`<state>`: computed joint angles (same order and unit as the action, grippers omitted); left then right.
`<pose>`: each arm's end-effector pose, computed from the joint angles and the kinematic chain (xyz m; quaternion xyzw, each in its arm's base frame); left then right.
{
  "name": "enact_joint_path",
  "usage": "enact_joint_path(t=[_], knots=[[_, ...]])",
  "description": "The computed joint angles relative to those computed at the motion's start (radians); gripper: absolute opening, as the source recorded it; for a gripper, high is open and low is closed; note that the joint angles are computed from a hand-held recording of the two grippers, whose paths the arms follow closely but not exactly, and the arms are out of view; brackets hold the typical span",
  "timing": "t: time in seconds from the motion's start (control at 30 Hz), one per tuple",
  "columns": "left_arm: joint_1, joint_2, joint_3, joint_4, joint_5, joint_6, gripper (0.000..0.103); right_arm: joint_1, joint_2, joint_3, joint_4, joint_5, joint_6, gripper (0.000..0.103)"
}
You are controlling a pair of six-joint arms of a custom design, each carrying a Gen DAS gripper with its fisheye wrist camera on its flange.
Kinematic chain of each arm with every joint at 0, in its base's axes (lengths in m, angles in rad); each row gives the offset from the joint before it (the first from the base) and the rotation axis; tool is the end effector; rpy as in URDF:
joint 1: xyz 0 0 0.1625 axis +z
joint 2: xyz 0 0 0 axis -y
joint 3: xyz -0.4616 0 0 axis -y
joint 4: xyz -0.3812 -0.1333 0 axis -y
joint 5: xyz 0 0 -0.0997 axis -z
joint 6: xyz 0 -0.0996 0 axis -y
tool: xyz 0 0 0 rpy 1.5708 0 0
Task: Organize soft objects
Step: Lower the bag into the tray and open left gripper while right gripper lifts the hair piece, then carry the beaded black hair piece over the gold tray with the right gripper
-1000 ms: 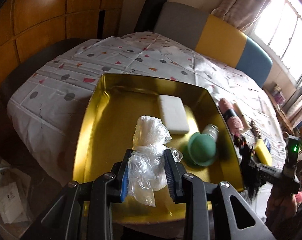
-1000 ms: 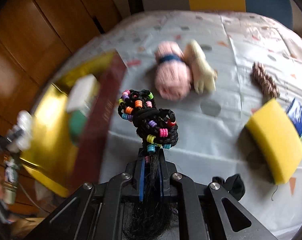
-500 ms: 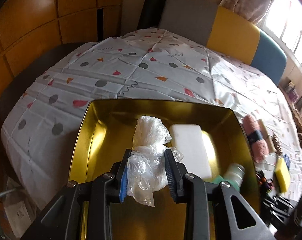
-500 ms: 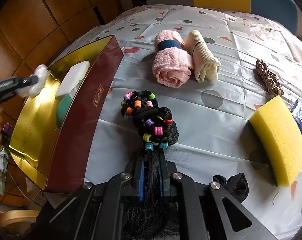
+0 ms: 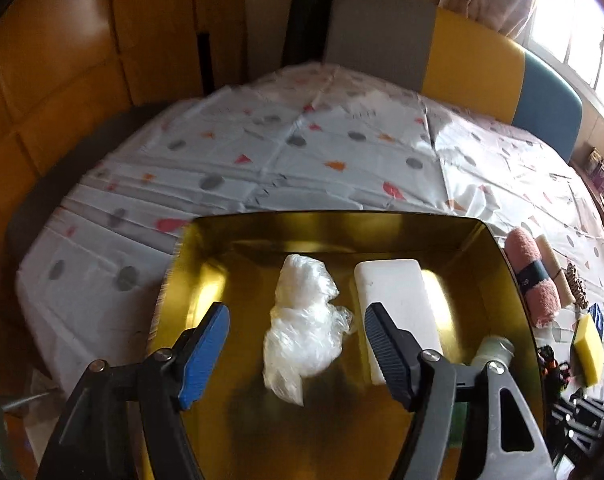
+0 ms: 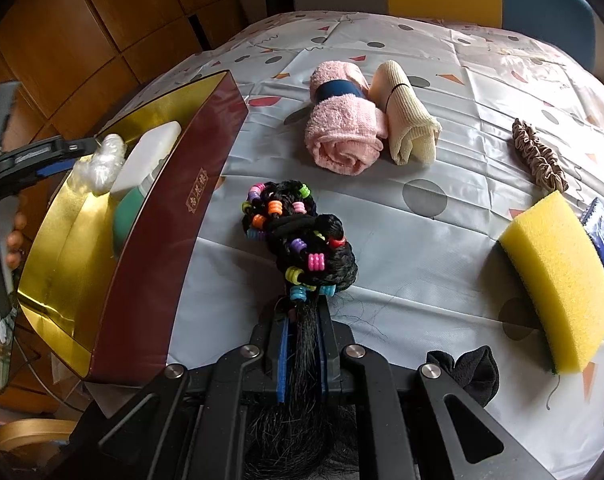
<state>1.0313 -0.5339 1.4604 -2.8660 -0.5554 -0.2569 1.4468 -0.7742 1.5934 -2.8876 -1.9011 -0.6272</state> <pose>-0.1923 -0.7453 0.0796 0.0327 0.8630 -0.3330 0.3784 0.0108 -0.7298 0.1715 0.1988 -0.9360 0.1675 0.2373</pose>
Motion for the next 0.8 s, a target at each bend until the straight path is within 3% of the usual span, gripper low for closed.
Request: enact_joint_path(t=[0.13,0.23,0.57,0.8], knots=[[-0.061,-0.03,0.125,-0.171,0.057,0.029,0.071,0.006,0.005,0.006,-0.023,-0.015,-0.008,0.011],[-0.094,-0.051,0.194,-0.227,0.067,0.012,0.071,0.012,0.009,0.009,-0.039,-0.029,-0.016,0.011],[-0.14,-0.097,0.325,-0.222,0.065,-0.104,0.071,0.022,0.018,0.02,-0.089,-0.056,-0.015,0.011],[-0.151,-0.104,0.358,-0.245,0.075,-0.111,0.071,0.027,-0.014,0.038,-0.101,-0.015,0.038,0.011]])
